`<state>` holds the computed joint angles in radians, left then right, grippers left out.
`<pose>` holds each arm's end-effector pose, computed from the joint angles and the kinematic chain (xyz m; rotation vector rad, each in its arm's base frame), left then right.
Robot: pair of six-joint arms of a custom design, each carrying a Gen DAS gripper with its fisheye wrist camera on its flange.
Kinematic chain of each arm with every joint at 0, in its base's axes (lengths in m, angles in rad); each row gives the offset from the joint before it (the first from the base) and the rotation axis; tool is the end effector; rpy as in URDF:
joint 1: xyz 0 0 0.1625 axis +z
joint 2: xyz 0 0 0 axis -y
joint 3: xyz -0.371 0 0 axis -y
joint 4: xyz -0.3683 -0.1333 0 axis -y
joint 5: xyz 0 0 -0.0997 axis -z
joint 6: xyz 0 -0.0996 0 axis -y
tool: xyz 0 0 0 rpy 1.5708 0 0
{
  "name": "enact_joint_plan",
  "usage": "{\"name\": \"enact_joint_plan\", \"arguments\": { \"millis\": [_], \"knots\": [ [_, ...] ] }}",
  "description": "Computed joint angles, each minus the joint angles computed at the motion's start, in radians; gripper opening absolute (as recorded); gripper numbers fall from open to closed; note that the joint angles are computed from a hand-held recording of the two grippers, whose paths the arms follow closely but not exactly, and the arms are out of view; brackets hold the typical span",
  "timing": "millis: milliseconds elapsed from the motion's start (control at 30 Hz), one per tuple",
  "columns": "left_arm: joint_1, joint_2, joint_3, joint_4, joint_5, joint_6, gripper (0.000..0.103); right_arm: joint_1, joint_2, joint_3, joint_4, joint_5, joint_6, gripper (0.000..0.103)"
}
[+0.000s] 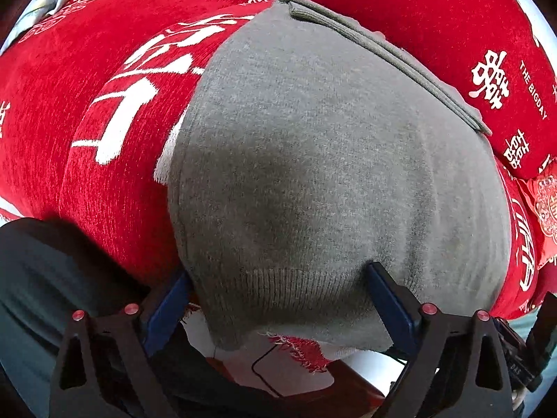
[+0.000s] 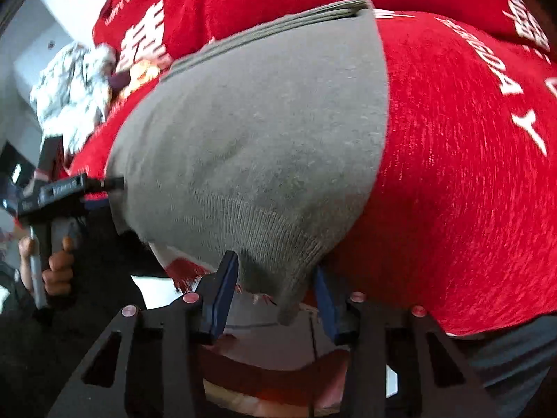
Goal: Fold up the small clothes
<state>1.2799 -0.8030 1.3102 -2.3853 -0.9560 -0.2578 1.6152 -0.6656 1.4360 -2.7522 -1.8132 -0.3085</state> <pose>-0.0178 -0.7246 0.2031 -0.0837 2.5685 -0.6034 0.1397 -0.6806 0.0863 0.4217 -2.7703 0.5339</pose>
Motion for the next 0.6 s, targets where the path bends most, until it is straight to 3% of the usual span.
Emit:
{"name": "enact_joint_plan", "arguments": {
  "millis": [133,200,233,267,300,333,600],
  "knots": [
    [-0.003,-0.011,0.017,-0.023,0.0,0.017,0.085,-0.004,-0.006,0.028,-0.038,0.024,0.003,0.05],
    [-0.005,-0.029,0.041,-0.041,0.003,0.03,0.076,0.007,0.003,0.03,-0.062,-0.011,-0.017,0.051],
    [-0.007,-0.031,0.045,-0.047,0.005,0.035,0.065,0.015,0.009,0.024,-0.064,-0.029,-0.025,0.048],
    [-0.011,-0.036,0.054,-0.063,0.005,0.048,0.048,0.017,0.008,0.024,-0.058,-0.017,-0.039,0.015],
    [-0.014,-0.047,0.068,-0.075,0.004,0.062,0.036,0.016,0.004,0.019,-0.039,-0.012,-0.04,0.007],
    [-0.016,-0.056,0.077,-0.079,-0.007,0.078,0.015,0.017,0.004,0.014,-0.036,-0.015,-0.035,0.007],
    [-0.036,-0.089,0.075,-0.105,-0.04,0.133,0.015,-0.012,-0.077,0.025,-0.041,0.223,-0.014,0.007]
  ]
}}
